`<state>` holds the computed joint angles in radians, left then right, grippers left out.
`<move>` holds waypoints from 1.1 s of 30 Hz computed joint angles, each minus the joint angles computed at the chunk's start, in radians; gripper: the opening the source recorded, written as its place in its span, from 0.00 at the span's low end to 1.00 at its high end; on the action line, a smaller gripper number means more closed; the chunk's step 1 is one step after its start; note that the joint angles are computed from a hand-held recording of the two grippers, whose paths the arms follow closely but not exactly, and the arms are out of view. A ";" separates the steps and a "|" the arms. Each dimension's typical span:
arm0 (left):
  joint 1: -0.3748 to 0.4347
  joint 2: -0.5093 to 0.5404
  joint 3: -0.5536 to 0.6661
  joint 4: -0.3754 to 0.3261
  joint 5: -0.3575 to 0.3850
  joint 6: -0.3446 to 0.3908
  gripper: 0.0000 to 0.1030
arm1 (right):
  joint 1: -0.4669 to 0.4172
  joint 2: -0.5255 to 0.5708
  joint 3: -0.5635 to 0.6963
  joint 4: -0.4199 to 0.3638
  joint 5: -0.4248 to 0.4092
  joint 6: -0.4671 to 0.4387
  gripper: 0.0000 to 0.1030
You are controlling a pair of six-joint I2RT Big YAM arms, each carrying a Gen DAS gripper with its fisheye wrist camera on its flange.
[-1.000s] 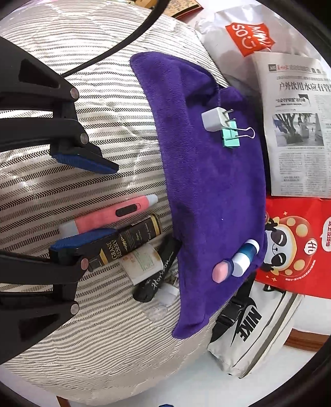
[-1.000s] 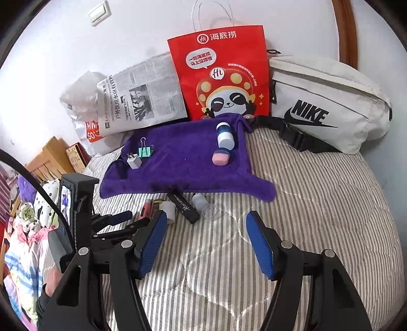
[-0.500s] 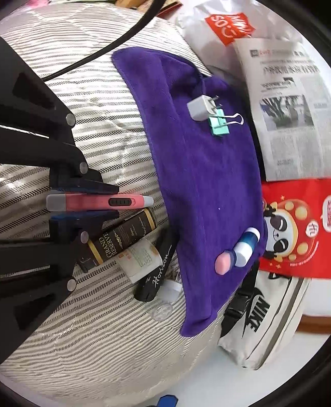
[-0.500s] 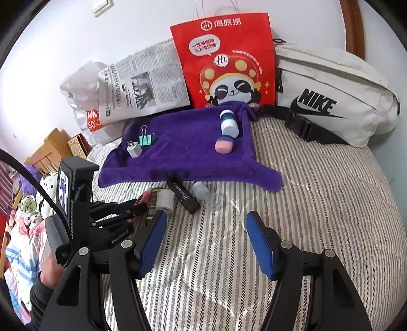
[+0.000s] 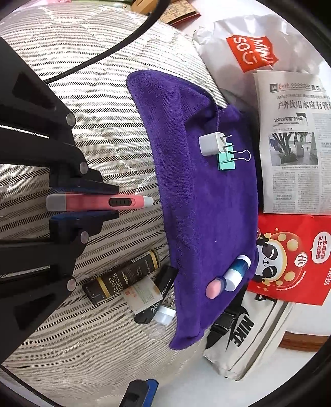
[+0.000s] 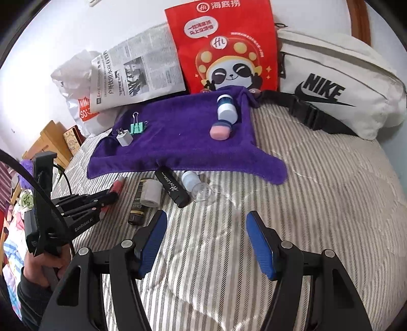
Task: Organize rigid objects
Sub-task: 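Hold the pink pen in the left gripper while the right gripper moves over the clear lid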
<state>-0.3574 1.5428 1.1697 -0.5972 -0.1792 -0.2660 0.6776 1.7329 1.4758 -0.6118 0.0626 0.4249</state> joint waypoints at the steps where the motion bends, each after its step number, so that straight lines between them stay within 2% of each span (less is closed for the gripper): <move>1: -0.012 0.004 0.001 0.005 -0.031 0.007 0.12 | 0.000 0.009 0.003 0.008 -0.009 -0.001 0.63; 4: -0.021 0.011 0.001 0.021 -0.059 0.008 0.12 | 0.006 0.032 0.020 0.007 0.015 -0.018 0.63; 7: -0.009 0.009 -0.004 0.038 -0.028 -0.009 0.12 | 0.009 0.048 0.025 0.017 0.037 -0.042 0.63; 11: -0.007 0.007 -0.008 0.044 -0.024 -0.011 0.12 | 0.006 0.077 0.045 0.022 0.065 -0.070 0.61; 13: -0.009 0.008 -0.007 0.042 -0.030 -0.009 0.12 | 0.007 0.103 0.071 0.004 0.086 -0.108 0.53; 14: -0.008 0.007 -0.008 0.043 -0.028 -0.008 0.12 | 0.008 0.113 0.083 -0.004 0.089 -0.123 0.46; 15: -0.005 0.006 -0.009 0.045 -0.020 -0.008 0.12 | 0.008 0.122 0.090 -0.001 0.091 -0.142 0.43; 21: -0.002 0.003 -0.013 0.051 -0.005 -0.018 0.12 | 0.011 0.166 0.132 -0.007 0.080 -0.187 0.43; 25: -0.002 0.003 -0.014 0.052 -0.005 -0.019 0.12 | 0.021 0.196 0.165 -0.034 0.139 -0.205 0.39; 27: -0.002 0.003 -0.014 0.052 -0.004 -0.018 0.12 | 0.023 0.195 0.158 -0.021 0.147 -0.208 0.35; 33: -0.001 0.003 -0.015 0.053 -0.005 -0.018 0.12 | 0.025 0.201 0.162 -0.020 0.163 -0.205 0.34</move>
<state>-0.3588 1.5458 1.1545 -0.5437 -0.1838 -0.2835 0.7023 1.9335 1.6379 -0.6315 0.2252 0.2197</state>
